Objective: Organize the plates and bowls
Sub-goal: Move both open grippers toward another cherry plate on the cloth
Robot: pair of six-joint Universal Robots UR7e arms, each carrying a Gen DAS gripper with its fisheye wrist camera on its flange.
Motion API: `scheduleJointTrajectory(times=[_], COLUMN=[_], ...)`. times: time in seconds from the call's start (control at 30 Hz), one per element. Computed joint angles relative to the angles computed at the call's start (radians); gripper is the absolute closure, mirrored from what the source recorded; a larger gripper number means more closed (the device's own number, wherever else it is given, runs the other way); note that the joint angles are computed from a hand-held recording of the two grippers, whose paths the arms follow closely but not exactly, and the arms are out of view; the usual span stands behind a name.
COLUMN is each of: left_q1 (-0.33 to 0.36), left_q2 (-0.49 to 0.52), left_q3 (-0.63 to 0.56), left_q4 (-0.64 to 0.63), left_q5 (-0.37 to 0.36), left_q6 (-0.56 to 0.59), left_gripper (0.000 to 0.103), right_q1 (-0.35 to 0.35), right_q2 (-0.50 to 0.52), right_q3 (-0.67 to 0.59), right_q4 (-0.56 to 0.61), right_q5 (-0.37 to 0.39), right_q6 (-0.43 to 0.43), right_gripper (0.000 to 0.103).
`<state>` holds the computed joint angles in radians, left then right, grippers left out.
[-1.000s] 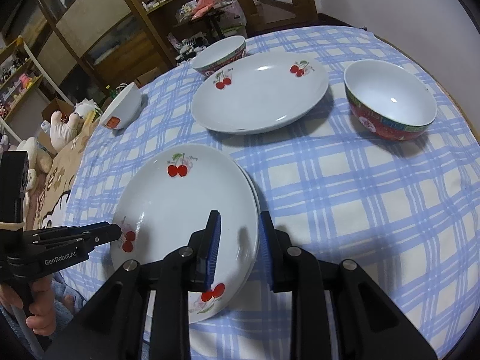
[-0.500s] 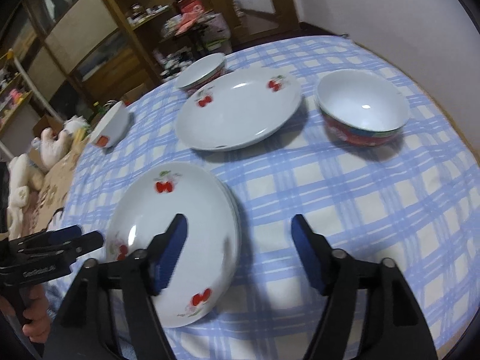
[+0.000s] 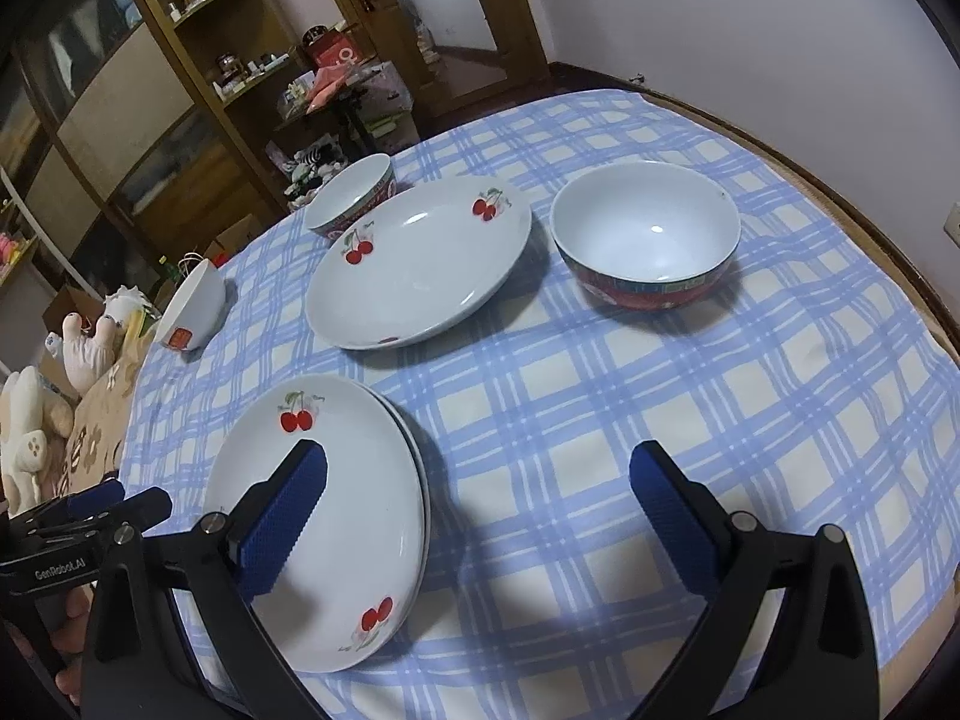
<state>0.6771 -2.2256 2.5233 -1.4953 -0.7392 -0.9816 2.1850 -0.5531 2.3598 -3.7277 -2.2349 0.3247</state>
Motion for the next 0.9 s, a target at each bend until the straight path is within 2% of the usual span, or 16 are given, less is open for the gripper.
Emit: scheduleJointTrajectory(times=[0.37,0.6,0.77,0.9], left_q1=[-0.049,-0.077,-0.068,-0.035], left_q2=[-0.035,0.015,0.072,0.13], left_q3=[-0.044,-0.086,-0.116,-0.129], left_q4=[0.003,-0.011,-0.054,-0.136], left_q5=[0.026,0.039,0.063,0.081], left_q6=[-0.003,0.008,0.044,0.094], left_gripper=[0.011,0.011,0.011,0.011], right_q1=[0.044,0.046,0.04,0.019], right_q2=[-0.022,-0.056,-0.078,-0.098], right_q3=[-0.01,-0.026,-0.049,-0.066], right_q4=[-0.057,-0.049,-0.031,-0.039], right_q5=[-0.04,-0.035,-0.046,-0.023], right_q6=[-0.071,-0.124,-0.162,-0.196], right_gripper=[0.0,0.0,0.0,0.0])
